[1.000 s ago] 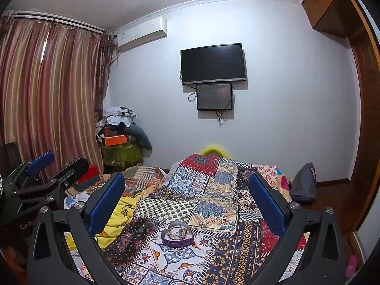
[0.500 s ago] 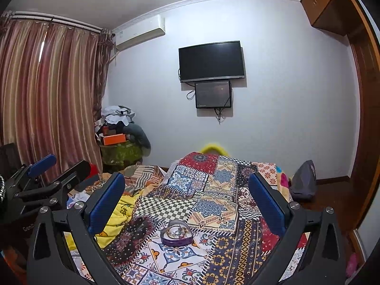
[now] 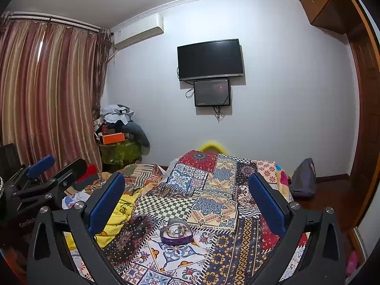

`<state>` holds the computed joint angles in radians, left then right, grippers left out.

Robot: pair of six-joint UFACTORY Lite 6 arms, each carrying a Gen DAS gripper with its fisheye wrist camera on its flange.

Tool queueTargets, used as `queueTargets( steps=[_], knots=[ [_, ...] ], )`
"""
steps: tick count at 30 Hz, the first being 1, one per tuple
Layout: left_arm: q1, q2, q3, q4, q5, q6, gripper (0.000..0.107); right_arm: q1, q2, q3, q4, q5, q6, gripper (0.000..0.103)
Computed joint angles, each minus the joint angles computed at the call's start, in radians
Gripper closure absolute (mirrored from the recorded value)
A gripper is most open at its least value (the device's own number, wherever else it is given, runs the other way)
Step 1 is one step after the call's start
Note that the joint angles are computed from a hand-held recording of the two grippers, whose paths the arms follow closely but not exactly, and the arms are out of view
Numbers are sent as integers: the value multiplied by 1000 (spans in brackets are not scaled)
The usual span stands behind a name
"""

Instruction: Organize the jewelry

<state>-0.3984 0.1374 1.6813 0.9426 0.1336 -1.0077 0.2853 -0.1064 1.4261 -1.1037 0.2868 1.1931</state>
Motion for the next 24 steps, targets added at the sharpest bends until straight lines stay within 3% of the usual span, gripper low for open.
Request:
queueTargets(
  steps=[8,14,24],
  knots=[
    [6,6,0,-72,-17,75,5,-8,-5,-9,-11,-8,16,0],
    [11,14,12,-228,-20,222,5,-11,-3,-9,-7,-8,15,0],
    [22,13,-2,-281,-38,261,5,-4,9,3,18,4,-9,0]
  ],
)
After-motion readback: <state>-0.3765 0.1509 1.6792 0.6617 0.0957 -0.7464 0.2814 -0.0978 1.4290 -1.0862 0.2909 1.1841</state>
